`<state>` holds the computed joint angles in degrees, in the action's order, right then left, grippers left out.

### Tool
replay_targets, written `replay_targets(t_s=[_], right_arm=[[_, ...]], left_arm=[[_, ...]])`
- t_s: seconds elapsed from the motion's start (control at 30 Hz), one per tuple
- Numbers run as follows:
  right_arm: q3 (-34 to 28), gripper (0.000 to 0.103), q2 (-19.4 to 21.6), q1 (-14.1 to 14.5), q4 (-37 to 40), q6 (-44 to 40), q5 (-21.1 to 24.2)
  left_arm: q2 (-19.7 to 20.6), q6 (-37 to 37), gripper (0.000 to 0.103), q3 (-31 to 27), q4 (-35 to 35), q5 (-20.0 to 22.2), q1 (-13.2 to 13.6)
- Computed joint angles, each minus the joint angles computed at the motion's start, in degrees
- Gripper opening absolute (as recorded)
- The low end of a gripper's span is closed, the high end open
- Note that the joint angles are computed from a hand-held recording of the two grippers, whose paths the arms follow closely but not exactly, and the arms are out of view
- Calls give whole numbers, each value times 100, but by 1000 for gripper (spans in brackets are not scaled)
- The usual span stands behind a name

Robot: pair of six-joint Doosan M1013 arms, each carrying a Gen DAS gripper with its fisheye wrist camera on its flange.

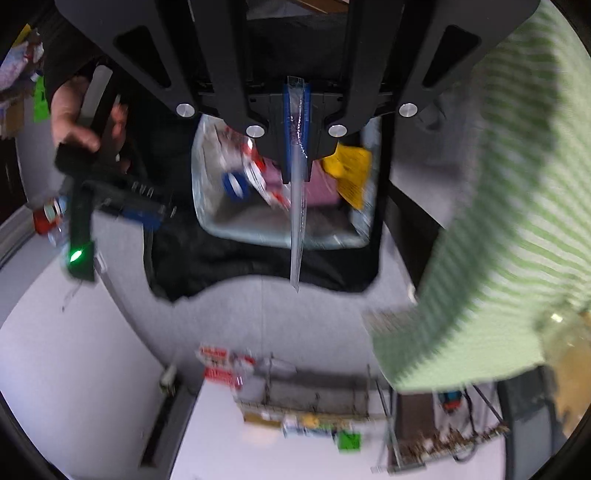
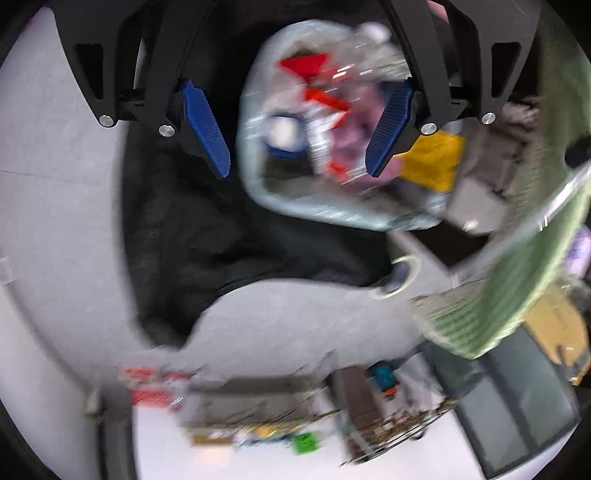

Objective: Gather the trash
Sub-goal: 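Carry straw and blue cap to the bin and open both tools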

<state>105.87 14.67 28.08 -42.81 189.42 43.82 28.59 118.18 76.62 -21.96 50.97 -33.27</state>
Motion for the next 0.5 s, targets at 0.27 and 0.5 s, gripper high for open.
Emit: replay_targets(t_s=[0.27, 0.5], right_arm=[[407, 73, -258, 154, -689, 1476, -17], [443, 73, -223, 269, -981, 2075, 289]], left_arm=[[398, 70, 2, -147, 478, 669, -369], [633, 46, 2, -419, 867, 1136, -568]])
